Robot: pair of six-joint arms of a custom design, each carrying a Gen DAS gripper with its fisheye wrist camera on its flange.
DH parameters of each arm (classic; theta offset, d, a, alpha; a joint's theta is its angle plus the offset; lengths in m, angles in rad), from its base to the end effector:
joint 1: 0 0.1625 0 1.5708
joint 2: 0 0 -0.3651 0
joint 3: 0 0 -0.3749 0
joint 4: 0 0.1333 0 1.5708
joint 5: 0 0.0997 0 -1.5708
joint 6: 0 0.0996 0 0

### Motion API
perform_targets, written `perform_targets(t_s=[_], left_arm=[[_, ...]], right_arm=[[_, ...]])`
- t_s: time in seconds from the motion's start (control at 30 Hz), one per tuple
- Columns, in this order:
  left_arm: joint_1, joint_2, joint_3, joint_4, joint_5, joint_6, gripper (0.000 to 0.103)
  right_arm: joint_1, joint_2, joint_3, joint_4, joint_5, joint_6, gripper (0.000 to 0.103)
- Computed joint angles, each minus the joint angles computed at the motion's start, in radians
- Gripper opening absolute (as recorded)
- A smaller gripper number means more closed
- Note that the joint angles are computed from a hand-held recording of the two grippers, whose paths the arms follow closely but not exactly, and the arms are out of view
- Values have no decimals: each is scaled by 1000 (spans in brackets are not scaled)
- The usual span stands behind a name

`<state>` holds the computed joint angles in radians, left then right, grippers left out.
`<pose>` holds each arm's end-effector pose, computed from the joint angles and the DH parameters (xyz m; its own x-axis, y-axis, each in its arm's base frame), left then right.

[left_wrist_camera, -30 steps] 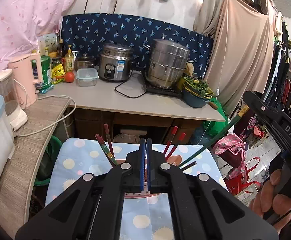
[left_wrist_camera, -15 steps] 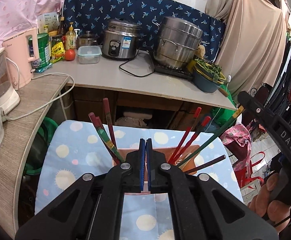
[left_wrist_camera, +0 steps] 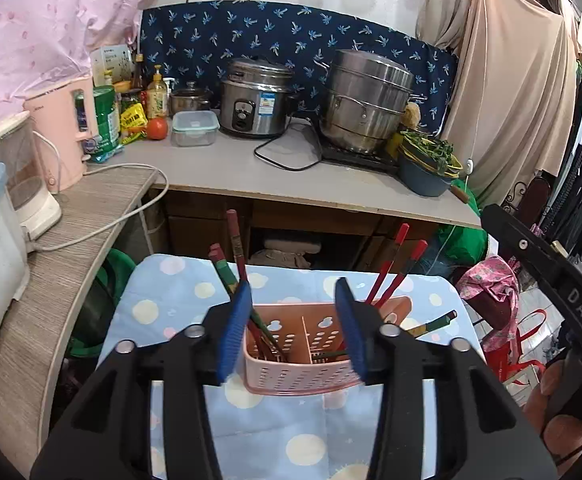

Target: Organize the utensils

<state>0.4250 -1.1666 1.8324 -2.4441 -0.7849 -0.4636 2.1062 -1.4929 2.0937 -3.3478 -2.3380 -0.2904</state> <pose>-0.4175 -0.4126 0.2183 -0.7781 0.3417 -0.5271 0.6077 0.6219 -0.4938 0.2808 -0.3476 0.3790 -0.8503 0.0815 0.5200 -0.4588 0.3694 -0.8081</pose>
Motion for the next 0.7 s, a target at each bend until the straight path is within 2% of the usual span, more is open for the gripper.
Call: perform_targets(t_s=[0.13,0.27,0.43,0.7], left_arm=[[-40,-28,38,28,77,-16,56],[-79,-68,77,103,124,-71,57],[-121,-123,121,204,153,-163,61],[-184,-206,181,373,174,-295,62]], right_arm=[[40,-30,33,29,-46,23,37],[82,-68,80,76,-96,72,40],[144,-95,138,119,-181,120,44],[221,-161,220,282,-276,287,48]])
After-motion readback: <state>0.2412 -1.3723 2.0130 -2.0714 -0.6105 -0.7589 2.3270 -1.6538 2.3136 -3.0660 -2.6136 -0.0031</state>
